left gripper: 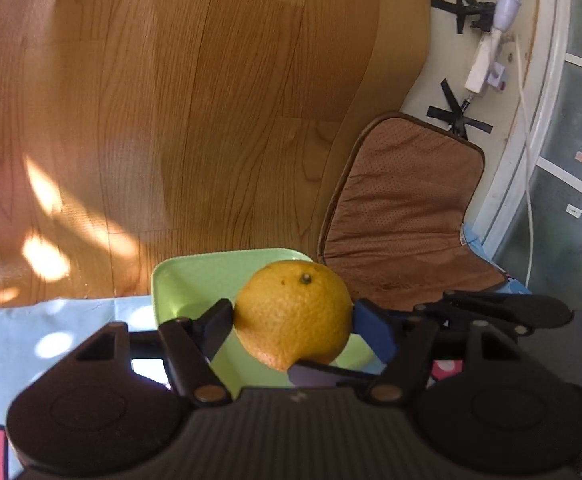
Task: Organize fruits
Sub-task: 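Carry the grapefruit into the green bowl and open the left gripper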
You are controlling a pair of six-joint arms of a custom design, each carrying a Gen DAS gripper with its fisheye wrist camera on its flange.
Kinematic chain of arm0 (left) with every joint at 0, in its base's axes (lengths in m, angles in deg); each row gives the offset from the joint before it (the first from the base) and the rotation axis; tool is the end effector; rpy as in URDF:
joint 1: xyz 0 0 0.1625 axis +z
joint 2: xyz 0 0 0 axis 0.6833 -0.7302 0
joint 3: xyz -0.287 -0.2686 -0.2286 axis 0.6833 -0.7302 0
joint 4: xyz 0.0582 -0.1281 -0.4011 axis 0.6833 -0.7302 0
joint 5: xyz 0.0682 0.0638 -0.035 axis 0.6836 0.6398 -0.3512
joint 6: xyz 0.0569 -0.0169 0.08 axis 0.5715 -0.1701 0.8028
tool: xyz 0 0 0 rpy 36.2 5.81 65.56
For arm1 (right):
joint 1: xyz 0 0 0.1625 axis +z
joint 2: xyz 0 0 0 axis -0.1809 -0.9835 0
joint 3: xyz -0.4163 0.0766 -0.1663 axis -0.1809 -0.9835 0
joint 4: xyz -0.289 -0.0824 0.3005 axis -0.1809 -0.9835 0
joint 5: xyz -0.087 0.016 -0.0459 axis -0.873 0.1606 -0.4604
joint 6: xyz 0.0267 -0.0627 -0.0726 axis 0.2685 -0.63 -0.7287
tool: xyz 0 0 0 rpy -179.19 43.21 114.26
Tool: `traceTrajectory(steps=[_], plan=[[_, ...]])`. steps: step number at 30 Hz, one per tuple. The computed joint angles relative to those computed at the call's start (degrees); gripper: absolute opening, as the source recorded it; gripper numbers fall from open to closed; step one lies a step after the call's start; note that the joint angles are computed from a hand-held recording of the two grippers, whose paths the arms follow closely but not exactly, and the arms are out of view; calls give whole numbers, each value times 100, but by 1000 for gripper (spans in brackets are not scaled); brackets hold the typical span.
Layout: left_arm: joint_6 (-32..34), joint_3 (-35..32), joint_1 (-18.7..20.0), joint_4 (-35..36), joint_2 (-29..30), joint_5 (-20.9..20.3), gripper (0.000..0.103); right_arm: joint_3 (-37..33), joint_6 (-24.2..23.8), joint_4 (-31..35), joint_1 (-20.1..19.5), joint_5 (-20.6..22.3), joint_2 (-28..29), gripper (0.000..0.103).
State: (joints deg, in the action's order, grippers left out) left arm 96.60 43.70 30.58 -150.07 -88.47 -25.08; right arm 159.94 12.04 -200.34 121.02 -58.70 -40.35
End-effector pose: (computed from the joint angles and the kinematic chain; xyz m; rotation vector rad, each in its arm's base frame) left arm -0.0568 -0.7046 0.2733 1.1347 2.5878 -0.8710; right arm 0.3302 -0.6143 -0.0472 0.8207 -2.2832 1.1602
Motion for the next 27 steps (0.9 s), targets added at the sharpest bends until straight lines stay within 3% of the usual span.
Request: traceTrajectory(steps=[8,11,13,18,21,27], plan=[[-229,-1127,-2,321,1218,746,69,-795,385,1021,-525,-199,181,51],[-324,-1322,-22,422,1331,680,69,-1127,528,1389,-487,-511,238,52],[-258,-1185,-63,184,1245,637,70,-1186,388,1202,-448,-624,273,53],[-91,-449,-112,-256,513,360,71,-406,147,421,-345,-328,-77,52],[-72,318,-19,-455,-302,51,77,492,237,-313,-258,-16,-399,52],[227,1989,297,-600,-2009,250,82,2144,633,-1705,-169,662,-512,52]])
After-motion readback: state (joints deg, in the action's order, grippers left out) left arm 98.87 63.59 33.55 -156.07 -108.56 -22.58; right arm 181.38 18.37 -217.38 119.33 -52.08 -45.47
